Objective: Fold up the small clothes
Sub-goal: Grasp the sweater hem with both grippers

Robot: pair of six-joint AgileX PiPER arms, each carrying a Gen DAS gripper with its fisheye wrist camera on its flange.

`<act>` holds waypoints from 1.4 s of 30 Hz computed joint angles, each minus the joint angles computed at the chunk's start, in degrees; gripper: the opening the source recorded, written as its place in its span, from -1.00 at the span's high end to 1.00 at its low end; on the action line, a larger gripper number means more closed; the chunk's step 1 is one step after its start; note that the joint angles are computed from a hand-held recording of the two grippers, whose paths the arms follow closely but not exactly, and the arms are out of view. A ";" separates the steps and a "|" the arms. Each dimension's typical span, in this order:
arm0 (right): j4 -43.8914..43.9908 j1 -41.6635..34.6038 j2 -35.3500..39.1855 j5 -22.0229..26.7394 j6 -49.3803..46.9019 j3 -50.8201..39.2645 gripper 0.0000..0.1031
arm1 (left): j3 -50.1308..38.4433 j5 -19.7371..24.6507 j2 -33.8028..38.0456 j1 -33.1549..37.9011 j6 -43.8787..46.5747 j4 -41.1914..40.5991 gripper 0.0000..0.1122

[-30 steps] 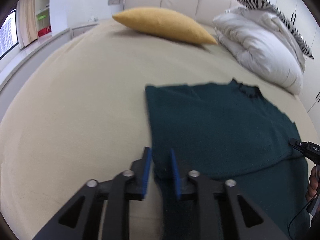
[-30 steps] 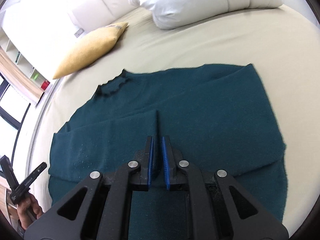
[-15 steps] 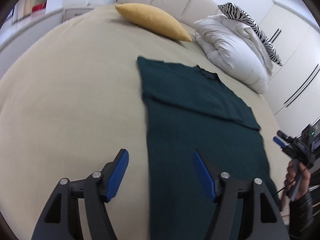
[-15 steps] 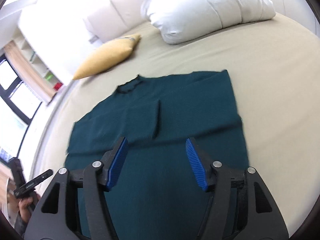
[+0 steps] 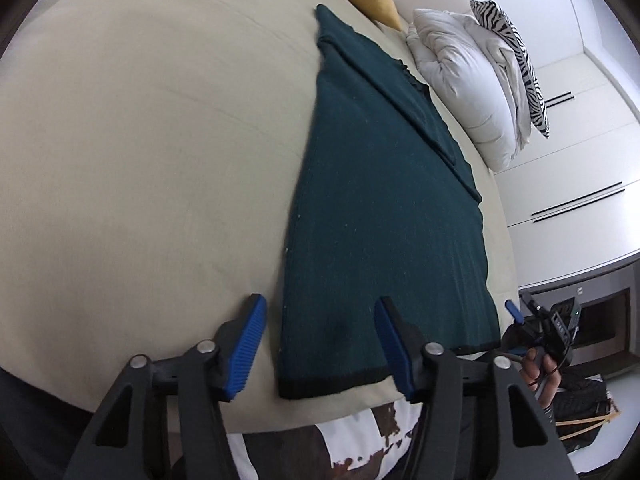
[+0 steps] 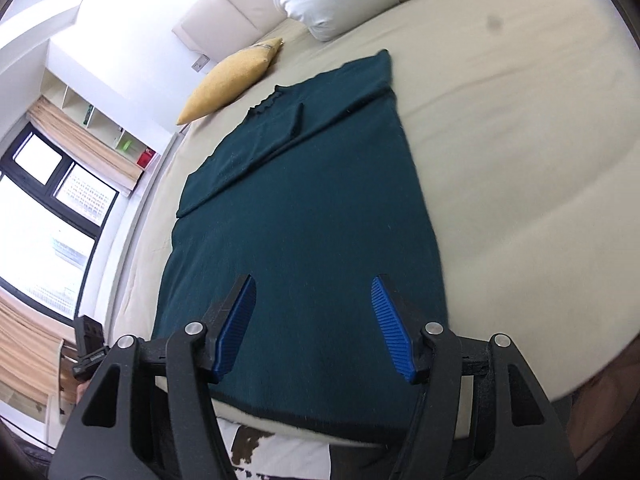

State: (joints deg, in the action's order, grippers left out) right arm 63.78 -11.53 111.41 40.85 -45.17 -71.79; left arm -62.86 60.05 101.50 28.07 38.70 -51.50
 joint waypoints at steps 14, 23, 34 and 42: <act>-4.08 -7.28 -2.95 4.06 2.37 6.87 -0.05 | 0.94 3.38 0.63 1.66 -0.49 -0.26 0.86; -10.09 -9.15 -0.59 9.73 8.72 4.25 0.18 | 0.91 2.33 -1.02 1.55 0.83 -0.84 0.89; -7.99 -10.39 4.08 14.63 11.20 2.24 0.42 | 1.12 2.07 -1.02 1.65 1.33 -0.21 0.90; -9.71 -8.54 1.26 11.40 10.43 4.18 0.90 | 1.83 2.82 -2.82 2.18 3.06 -1.31 0.91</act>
State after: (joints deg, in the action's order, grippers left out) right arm 54.08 -20.08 112.66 52.24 -34.74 -67.61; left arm -61.02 62.87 98.68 30.25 41.76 -52.80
